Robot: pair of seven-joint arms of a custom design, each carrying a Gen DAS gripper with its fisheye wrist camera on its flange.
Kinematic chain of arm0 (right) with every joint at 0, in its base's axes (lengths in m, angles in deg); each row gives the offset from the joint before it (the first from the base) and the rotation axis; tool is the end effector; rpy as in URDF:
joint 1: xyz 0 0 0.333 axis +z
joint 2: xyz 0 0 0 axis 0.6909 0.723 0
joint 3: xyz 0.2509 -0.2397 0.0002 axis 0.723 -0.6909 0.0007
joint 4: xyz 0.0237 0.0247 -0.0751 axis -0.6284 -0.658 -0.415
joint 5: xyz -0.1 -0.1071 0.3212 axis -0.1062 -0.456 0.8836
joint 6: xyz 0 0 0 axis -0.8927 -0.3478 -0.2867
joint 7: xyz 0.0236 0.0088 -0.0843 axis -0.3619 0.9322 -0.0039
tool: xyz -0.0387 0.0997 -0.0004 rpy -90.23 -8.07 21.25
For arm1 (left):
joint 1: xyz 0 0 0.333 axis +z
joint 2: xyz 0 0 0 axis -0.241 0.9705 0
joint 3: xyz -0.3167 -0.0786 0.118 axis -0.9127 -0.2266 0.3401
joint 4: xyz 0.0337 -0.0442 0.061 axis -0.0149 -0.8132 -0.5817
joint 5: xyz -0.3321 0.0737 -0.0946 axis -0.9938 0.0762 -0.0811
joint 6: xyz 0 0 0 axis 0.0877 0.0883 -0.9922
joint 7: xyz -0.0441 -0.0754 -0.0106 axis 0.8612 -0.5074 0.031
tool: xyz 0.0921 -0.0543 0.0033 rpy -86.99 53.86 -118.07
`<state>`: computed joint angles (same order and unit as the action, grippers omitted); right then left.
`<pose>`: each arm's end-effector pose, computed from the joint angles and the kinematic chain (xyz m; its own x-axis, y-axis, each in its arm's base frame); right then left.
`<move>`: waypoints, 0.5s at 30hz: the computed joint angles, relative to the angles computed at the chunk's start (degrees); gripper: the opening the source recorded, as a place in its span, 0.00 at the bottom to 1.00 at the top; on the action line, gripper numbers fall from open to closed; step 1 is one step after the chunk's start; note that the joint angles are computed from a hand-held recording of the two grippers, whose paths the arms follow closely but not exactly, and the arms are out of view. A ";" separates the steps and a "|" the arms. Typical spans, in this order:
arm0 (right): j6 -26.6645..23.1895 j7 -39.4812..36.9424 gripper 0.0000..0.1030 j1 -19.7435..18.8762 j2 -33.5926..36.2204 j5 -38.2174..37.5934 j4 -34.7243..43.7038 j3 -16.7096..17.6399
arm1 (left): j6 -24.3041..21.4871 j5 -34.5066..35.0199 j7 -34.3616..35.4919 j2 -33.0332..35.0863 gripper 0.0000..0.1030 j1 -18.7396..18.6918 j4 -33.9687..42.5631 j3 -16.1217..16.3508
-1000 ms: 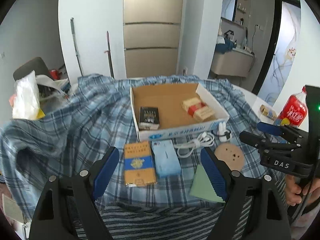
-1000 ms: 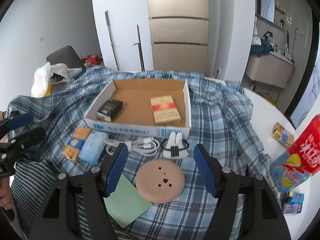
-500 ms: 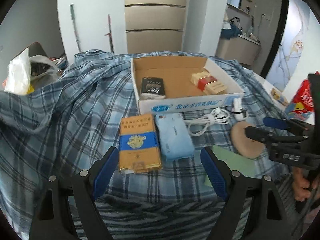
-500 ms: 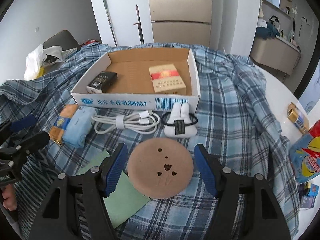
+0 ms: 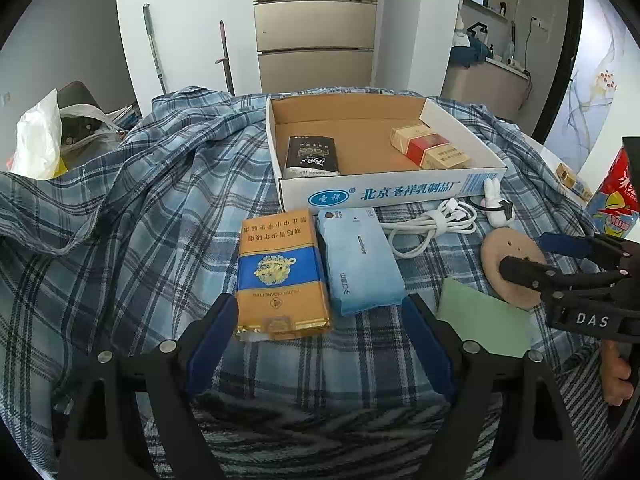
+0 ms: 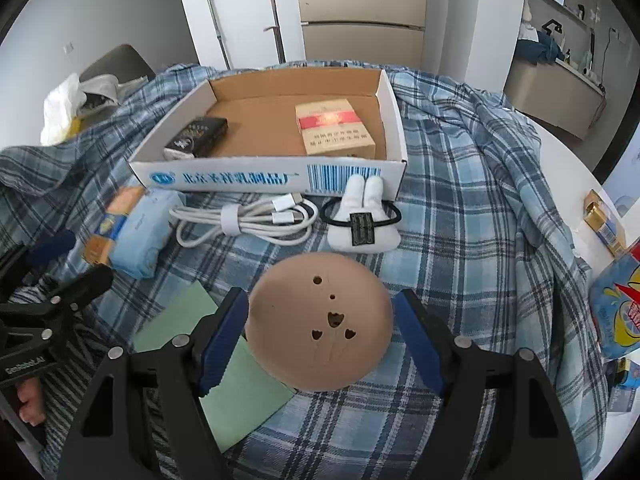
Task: Organize soft objects
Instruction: 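Lower the right gripper onto the round tan wooden coaster and grasp it, then grasp the gold-and-blue cigarette pack with the left gripper while the right holds the coaster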
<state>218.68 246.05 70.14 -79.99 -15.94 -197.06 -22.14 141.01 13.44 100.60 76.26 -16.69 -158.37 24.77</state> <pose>0.4925 0.2895 0.4250 -0.2116 -0.9753 -0.0628 -0.8259 0.2128 -0.5221 0.5336 -0.1047 0.4349 -0.5177 -0.8553 0.0227 -0.6766 0.3930 -0.6227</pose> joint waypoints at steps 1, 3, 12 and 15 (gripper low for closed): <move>0.08 -0.85 0.72 -0.19 0.20 0.81 0.08 0.19 | 0.01 -0.01 0.01 0.02 0.83 0.01 0.01 0.00; -0.19 -1.55 0.74 -0.14 0.37 1.37 0.28 0.21 | -0.05 -0.01 -0.07 0.05 0.83 0.02 0.03 0.00; -3.59 -6.55 0.84 0.56 2.05 4.72 2.69 0.51 | -1.24 1.34 -1.85 0.30 0.83 0.17 0.37 0.36; -3.57 -8.02 0.84 0.21 2.26 7.28 2.60 0.55 | -0.84 0.40 -0.96 0.14 0.83 0.32 0.21 0.05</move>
<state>215.11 238.04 70.34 -77.73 -8.65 -194.45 -21.59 140.17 13.84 99.63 76.40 -16.37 -158.16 24.82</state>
